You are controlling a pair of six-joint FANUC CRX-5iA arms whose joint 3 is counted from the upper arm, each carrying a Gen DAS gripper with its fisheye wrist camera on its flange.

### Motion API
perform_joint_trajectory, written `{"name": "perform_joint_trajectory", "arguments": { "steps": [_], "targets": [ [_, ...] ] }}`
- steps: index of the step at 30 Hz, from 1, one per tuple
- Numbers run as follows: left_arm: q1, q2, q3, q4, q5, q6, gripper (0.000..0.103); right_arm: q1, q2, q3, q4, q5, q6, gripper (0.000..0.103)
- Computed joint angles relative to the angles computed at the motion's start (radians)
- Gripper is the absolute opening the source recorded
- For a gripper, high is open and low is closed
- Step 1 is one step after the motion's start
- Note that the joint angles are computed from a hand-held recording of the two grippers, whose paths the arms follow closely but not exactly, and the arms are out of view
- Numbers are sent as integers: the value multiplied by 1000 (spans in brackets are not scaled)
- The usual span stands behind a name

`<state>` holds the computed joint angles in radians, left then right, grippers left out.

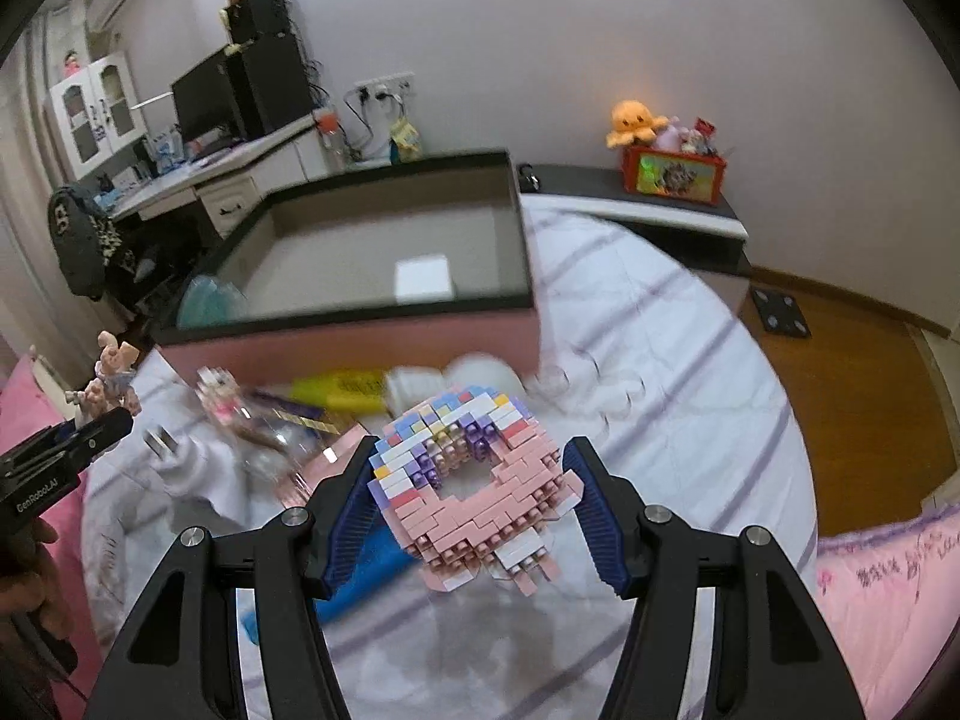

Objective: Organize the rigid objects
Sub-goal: 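Place the doll and pink block figure into the box, open both grippers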

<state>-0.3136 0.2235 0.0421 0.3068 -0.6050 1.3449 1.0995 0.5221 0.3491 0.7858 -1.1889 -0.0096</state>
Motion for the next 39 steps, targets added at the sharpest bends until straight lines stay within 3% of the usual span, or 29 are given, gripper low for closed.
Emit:
{"name": "perform_joint_trajectory", "arguments": {
  "steps": [6, 12, 17, 25, 26, 27, 30, 35, 39],
  "targets": [
    [-12, 38, 85, 32, 20, -41, 41, -45, 66, 138, 41, 23, 130, 62],
    [-33, 146, 268, 2, 9, -16, 41, -106, 157, 299, 18, 62, 247, 62],
    [-44, 285, 483, -42, -76, 44, 41, -165, 260, 470, -65, 56, 346, 62],
    [-67, 501, 813, -137, -273, 146, 42, -211, 362, 618, -170, 9, 405, 63],
    [-69, 515, 836, -146, -289, 157, 44, -213, 369, 627, -176, -1, 403, 69],
    [-71, 521, 845, -156, -296, 166, 53, -214, 367, 618, -171, -3, 385, 82],
    [-73, 481, 778, -167, -233, 180, 78, -208, 341, 566, -151, 7, 337, 84],
    [-63, 404, 666, -155, -162, 178, 79, -190, 323, 550, -119, -24, 290, 89],
    [-51, 324, 549, -127, -100, 161, 81, -164, 275, 482, -76, 6, 246, 89]
  ]
}}
